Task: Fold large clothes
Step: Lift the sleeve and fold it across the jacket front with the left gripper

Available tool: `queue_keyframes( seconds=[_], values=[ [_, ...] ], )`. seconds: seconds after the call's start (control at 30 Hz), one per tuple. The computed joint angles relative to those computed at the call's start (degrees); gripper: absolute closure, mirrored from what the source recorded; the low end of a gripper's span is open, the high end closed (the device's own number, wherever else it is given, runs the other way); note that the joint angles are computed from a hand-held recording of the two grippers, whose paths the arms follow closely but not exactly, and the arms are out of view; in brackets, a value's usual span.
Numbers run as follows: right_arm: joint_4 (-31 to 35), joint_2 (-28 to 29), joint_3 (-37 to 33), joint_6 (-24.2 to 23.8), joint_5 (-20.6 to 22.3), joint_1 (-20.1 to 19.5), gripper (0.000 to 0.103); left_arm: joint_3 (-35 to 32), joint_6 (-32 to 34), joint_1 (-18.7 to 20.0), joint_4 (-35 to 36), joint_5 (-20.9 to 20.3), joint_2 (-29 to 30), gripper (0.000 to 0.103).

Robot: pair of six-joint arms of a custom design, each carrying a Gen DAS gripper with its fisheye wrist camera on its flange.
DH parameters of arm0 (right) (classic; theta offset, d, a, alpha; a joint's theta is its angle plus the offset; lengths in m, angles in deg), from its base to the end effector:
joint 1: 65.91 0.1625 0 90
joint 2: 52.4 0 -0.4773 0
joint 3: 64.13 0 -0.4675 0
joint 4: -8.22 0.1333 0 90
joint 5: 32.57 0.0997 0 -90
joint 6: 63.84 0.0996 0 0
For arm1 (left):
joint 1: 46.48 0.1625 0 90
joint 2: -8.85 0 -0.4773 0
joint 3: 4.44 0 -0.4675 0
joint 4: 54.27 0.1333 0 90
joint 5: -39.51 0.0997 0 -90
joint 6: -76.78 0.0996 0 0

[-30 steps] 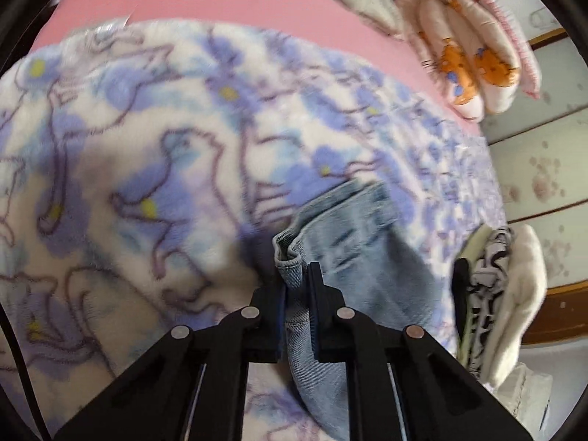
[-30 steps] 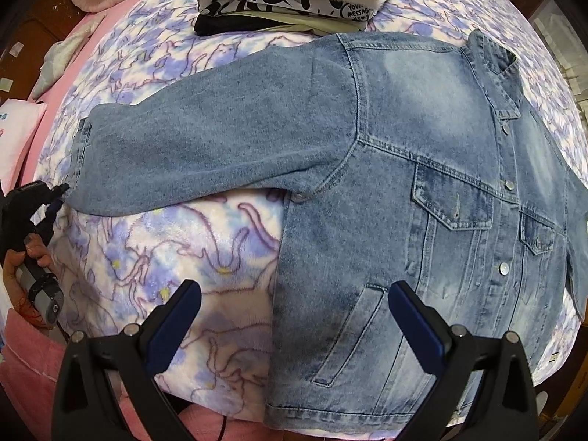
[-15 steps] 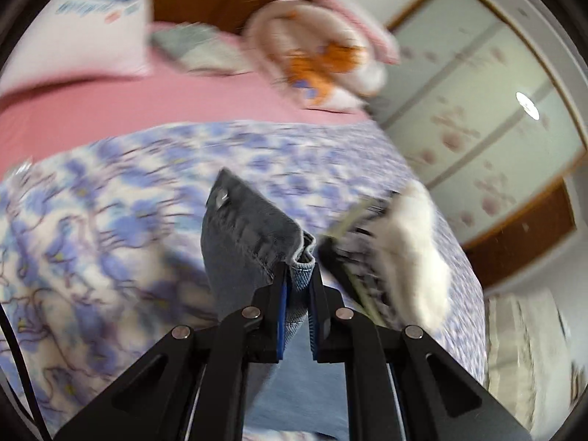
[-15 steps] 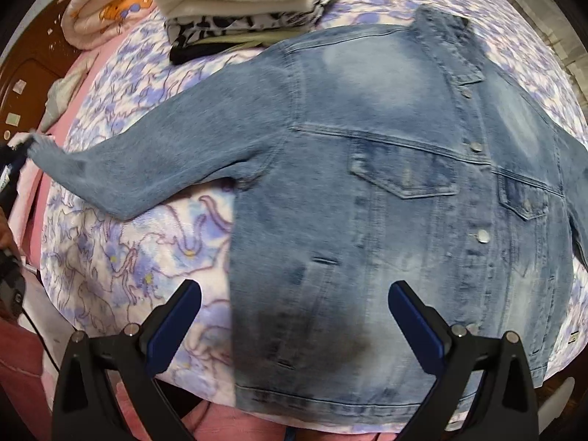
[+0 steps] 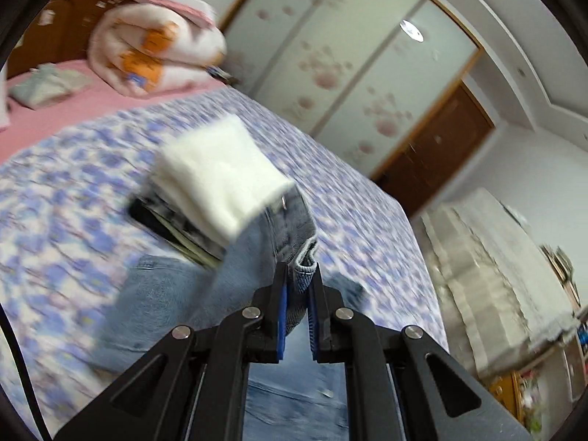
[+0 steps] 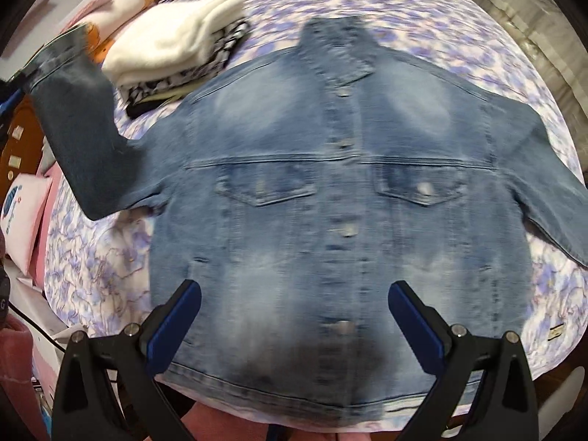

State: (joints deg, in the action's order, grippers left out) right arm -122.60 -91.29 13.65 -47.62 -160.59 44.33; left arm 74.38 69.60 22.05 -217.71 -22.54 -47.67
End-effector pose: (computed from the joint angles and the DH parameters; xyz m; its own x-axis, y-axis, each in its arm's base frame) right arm 0.3573 -0.7611 0.0936 -0.8132 0.0189 0.5817 -0.1235 0.9711 -0.2043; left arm -0.1352 -0.8354 0.4056 -0.9769 -0.0892 -0.1944 0.1084 0.5773 -0.8093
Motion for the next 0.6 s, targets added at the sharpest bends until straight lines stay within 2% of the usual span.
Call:
queue_keyframes(
  seconds=[0.2, 0.33, 0.5, 0.6],
  values=[
    [-2.94, -4.86, 4.41, -0.38, -0.97, -2.66, 0.001, -1.59, -2.33, -2.35, 4.74, -1.91, 6.31, 0.096],
    [-3.22, -7.33, 6.32, 1.51, -1.01, -4.67, 0.001, -3.66, -5.41, -2.83, 9.28, -3.58, 10.66, 0.097],
    [-3.19, -9.06, 7.31, 2.09, -0.15, -6.92, 0.001, -6.93, -7.03, -2.48, 18.53, -3.99, 14.45, 0.097],
    [-3.01, -9.26, 6.91, 1.66, 1.48, -8.14, 0.001, -8.49, -8.88, -2.21, 26.41, -4.23, 15.75, 0.09]
  ],
)
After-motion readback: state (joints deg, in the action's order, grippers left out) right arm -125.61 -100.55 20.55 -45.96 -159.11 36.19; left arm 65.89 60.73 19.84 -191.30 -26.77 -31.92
